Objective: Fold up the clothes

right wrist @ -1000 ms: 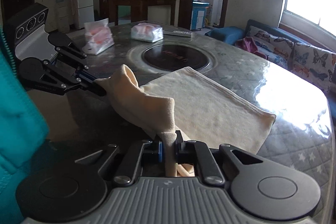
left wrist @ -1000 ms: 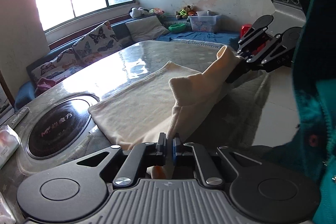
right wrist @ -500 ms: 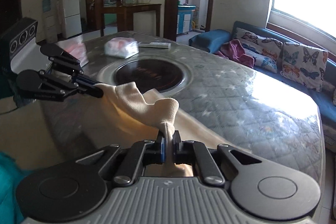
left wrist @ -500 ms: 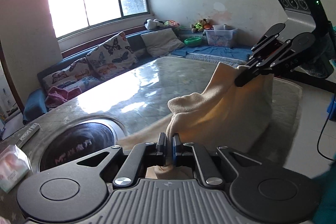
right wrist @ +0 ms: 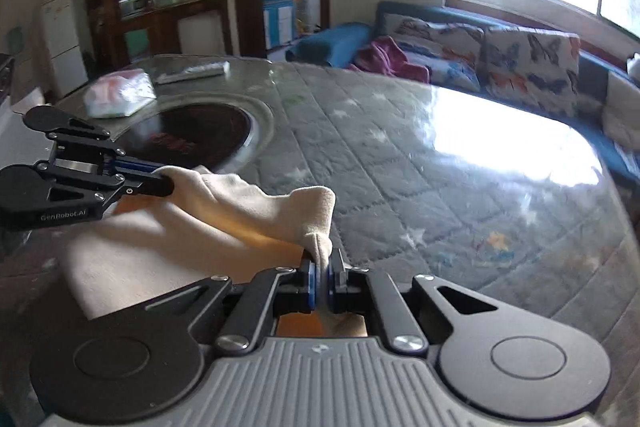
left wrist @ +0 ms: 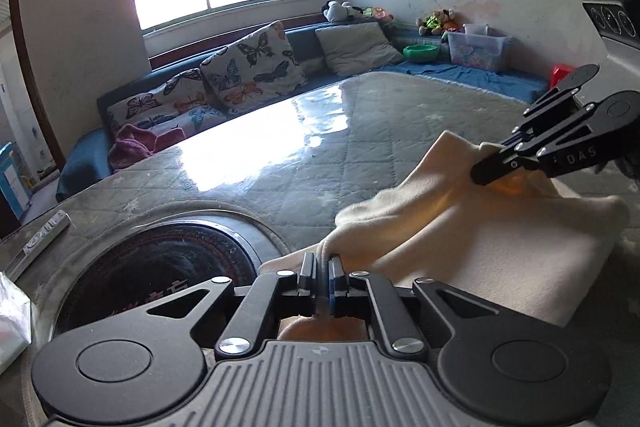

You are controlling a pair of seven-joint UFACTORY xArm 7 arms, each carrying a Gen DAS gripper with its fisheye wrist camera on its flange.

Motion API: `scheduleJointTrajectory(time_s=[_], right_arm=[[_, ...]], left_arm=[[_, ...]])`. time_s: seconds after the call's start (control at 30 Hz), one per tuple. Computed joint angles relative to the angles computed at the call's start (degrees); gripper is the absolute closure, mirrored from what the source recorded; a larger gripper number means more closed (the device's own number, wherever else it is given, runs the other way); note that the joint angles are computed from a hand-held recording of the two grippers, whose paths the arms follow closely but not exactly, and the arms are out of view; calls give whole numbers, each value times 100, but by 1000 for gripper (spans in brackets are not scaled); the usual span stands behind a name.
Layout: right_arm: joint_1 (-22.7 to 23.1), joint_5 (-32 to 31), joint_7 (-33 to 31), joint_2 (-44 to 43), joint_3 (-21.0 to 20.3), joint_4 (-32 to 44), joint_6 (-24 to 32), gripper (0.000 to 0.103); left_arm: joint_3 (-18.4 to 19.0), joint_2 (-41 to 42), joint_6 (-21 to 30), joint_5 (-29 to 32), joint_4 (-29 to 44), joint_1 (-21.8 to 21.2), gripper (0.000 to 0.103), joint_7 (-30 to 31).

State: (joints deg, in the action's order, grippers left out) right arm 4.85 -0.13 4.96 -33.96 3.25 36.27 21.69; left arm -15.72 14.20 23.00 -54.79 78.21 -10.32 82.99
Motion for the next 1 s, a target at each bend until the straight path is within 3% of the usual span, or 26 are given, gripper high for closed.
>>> scheduleJointTrajectory(time_s=[0.27, 0.37, 0.53, 0.63, 0.73, 0.87, 1.0], right_arm=[[-443, -194, 832, 21, 249, -231, -348, 81], [-584, -418, 973, -124, 377, -241, -345, 80], [-380, -509, 771, -32, 282, -38, -287, 79], [-296, -467, 692, 99, 206, 70, -222, 79], [69, -233, 305, 273, -43, 255, -157, 79], [517, 244, -186, 566, -304, 582, -94, 79], [899, 801, -736, 1111, -504, 1069, -16, 79]], left_arm=[[80, 493, -197, 1275, 540, -233, 92, -1242], [-27, 656, -110, 1440, 792, -140, 90, -1677], [-173, 799, 40, 1466, 1090, 8, 90, -2316], [-373, 533, 132, 963, 912, 325, 83, -2117], [-328, 61, 452, 281, 533, 587, 65, -1723], [-27, -580, 994, -285, -114, 722, 62, -1199], [304, -1000, 1228, -425, -648, 593, 56, -796]])
